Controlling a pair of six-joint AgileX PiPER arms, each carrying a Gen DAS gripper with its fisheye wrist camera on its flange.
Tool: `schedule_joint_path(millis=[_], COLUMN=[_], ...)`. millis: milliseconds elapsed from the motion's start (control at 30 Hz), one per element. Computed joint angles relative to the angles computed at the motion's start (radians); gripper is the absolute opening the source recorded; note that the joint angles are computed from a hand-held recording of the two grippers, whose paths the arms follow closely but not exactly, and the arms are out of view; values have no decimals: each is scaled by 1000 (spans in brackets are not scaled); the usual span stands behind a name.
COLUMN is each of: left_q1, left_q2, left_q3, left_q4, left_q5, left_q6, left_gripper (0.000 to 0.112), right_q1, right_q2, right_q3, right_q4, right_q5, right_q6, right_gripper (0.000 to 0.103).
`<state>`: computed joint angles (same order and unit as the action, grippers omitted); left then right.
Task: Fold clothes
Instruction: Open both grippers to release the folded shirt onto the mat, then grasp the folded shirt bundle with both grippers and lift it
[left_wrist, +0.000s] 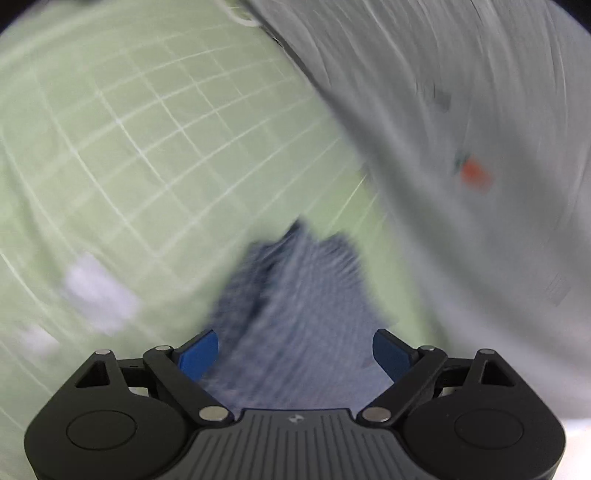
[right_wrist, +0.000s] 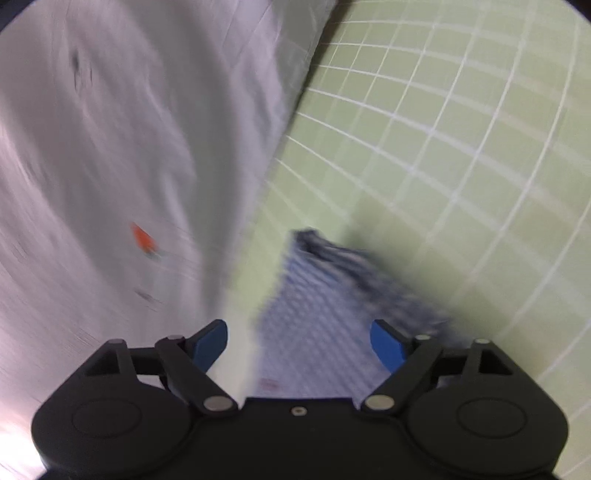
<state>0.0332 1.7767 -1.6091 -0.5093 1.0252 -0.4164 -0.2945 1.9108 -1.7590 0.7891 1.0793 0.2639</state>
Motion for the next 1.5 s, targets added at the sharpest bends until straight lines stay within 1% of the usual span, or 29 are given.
schedule_joint_path(millis=[67,133,200,233,367,500,533,733,767,800,833,867,900,933,967,1000,1033,1067,1133,1167,1233,1300,1400,1500], left_q1=[-47,-86,-109,-116,-121,-121,-117,-134,-135,-135,-134,-127,-119,-109,-104,-100,-95,-90,-85,-82,-77,-69,-80,-127], left_q2=[23,46,52,55,91,152,160,185,184,178,171,166,161,160,152,144,140,127,88,63,4,-57,-150,-221], left_q3=[-29,-64,-58,-52,-67,-116,-114,-131,-124,-108,-92,-73,-53,-32,-3,20,32,45,76,94,145,200,268,298], left_q4=[77,148,177,179,153,130,112,89,80,62,43,1,-49,-104,-143,-168,-190,-205,-216,-216,-230,-253,-267,-249], left_q5=[35,65,60,51,33,36,28,-22,-38,-59,-78,-93,-106,-112,-131,-144,-147,-148,-147,-140,-128,-111,-83,-66], left_q6=[45,76,124,146,220,252,267,336,346,357,369,412,463,503,517,523,533,540,547,553,569,583,568,531], left_gripper=[91,91,93,95,96,96,99,99,99,99,96,90,65,50,45,34,28,27,23,23,23,23,23,23], right_q1=[43,84,124,137,168,194,200,200,202,208,219,234,248,260,272,283,293,300,305,303,300,301,315,295], right_q2=[8,11,13,13,25,63,77,143,146,141,139,137,139,143,145,140,133,120,74,48,-29,-113,-235,-353], right_q3=[-35,-48,-55,-55,-47,-63,-72,-117,-112,-93,-84,-79,-76,-78,-77,-69,-59,-39,16,45,123,203,300,386], right_q4=[-152,-263,-361,-389,-408,-418,-423,-376,-363,-356,-356,-363,-362,-343,-325,-308,-291,-276,-252,-233,-205,-209,-250,-275], right_q5=[35,44,43,38,3,-27,-30,-31,-43,-73,-92,-109,-120,-121,-122,-120,-119,-122,-145,-149,-160,-168,-171,-155], right_q6=[-35,-81,-131,-157,-268,-356,-372,-457,-463,-464,-455,-437,-430,-441,-454,-470,-481,-485,-508,-530,-567,-578,-530,-489], right_gripper=[91,92,94,97,100,102,102,103,103,103,103,103,103,102,94,85,70,52,37,32,31,31,31,31])
